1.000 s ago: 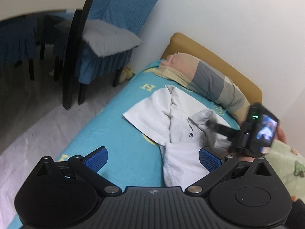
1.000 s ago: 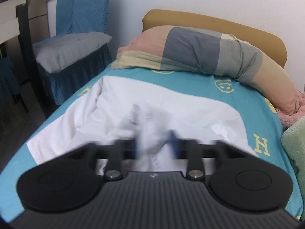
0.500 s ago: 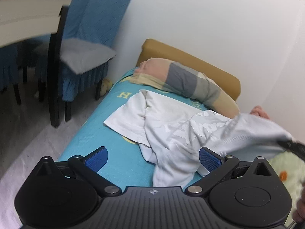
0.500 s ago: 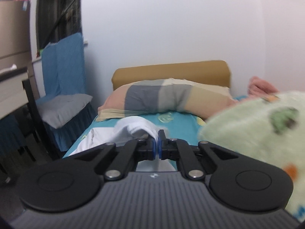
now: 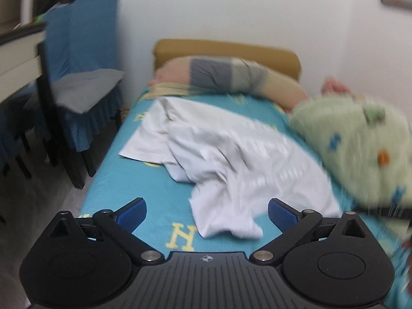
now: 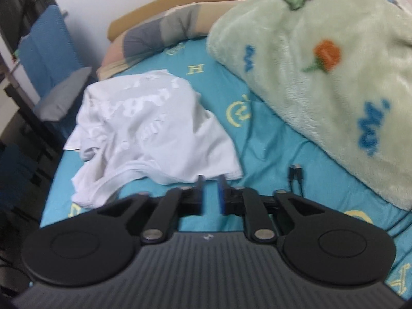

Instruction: Fold clothes

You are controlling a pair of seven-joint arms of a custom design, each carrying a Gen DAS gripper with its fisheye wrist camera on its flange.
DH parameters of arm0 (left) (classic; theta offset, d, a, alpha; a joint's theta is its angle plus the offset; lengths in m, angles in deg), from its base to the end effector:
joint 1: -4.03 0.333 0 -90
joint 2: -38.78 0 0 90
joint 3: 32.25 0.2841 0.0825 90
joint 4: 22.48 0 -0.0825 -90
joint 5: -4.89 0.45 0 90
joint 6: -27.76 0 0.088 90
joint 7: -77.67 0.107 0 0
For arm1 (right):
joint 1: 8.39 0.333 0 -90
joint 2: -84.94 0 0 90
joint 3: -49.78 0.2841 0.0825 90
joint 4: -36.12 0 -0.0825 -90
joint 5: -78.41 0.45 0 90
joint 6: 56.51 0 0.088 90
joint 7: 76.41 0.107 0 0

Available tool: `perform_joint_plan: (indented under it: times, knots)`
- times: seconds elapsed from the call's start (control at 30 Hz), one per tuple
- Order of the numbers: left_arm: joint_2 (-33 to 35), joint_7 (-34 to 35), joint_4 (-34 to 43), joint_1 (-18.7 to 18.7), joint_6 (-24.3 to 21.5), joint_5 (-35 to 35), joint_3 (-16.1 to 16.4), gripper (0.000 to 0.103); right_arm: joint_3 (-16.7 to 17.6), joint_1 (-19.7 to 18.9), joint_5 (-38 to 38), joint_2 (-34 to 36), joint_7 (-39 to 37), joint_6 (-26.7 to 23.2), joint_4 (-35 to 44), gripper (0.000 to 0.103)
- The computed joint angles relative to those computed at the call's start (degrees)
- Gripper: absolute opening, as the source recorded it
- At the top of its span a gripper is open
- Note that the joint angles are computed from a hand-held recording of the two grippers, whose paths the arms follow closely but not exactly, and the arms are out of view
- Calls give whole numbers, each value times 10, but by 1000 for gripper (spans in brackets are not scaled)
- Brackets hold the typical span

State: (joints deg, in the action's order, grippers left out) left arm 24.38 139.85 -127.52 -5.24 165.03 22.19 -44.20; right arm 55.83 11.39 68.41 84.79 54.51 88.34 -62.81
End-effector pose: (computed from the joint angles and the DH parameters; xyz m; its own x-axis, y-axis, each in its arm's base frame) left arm 0.5552 -0.2288 0.6935 -0.0407 -0.9991 0.0103 -0.6484 0.0185 -0.7611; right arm 0.6087 0.2967 0.6191 -0.0251 -0.9423 -0.3338 -0.7204 0.2485 -0.6475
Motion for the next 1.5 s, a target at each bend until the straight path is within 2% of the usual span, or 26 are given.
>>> perform_joint_plan:
  times: [0.03, 0.07, 0.13, 0.23, 0.33, 0.43, 0.63, 0.77, 0.9, 1.03, 1.13, 1.23, 1.27, 1.3, 1.4, 1.5]
  knots:
    - [8, 11, 4, -2, -5, 11, -5, 100, -1, 0, 5, -6, 2, 22, -11, 79]
    - [17, 22, 9, -4, -11, 23, -10, 99, 0, -1, -2, -13, 16, 45, -24, 82]
    - [37, 37, 17, -10, -16, 48, -19, 97, 1, -3, -10, -14, 22, 62, -27, 80]
    - [73, 26, 30, -16, -12, 115, -33, 95, 0, -6, -20, -6, 27, 60, -18, 80]
    - [112, -20, 46, -24, -8, 217, -40, 91, -4, -10, -9, -3, 33, 63, -21, 80]
    - [132, -68, 62, -32, -20, 260, -29, 89, -7, -14, -16, -3, 51, 68, -26, 80]
    - [114, -158, 53, -23, -6, 242, -6, 89, -9, -18, -35, 9, 81, 69, -21, 80]
    - [104, -125, 40, -19, 9, 182, -4, 89, -12, -11, -34, 28, 72, 68, -3, 80]
    - [92, -42, 16, -26, 47, 103, -5, 88, -18, 1, -85, 41, 89, 79, 6, 80]
    - [108, 0, 17, -34, 50, 113, -17, 83, -23, 10, -122, 49, 92, 89, 10, 80]
    - [132, -12, 29, -39, 26, 179, -22, 72, -25, 15, -131, 55, 87, 94, 14, 80]
    - [136, -49, 31, -39, 9, 197, -15, 60, -28, 19, -132, 61, 82, 106, 15, 80]
    - [138, -61, 32, -38, 3, 202, -14, 48, -29, 21, -141, 63, 87, 112, 15, 80]
    - [140, -70, 39, -38, -7, 205, -12, 31, -31, 24, -151, 64, 91, 118, 15, 80]
    - [125, -118, 35, -32, 2, 203, -5, 19, -39, 31, -194, 68, 102, 148, 13, 80]
    - [104, -146, 24, -22, 35, 187, -2, 15, -48, 42, -257, 81, 106, 179, 22, 80]
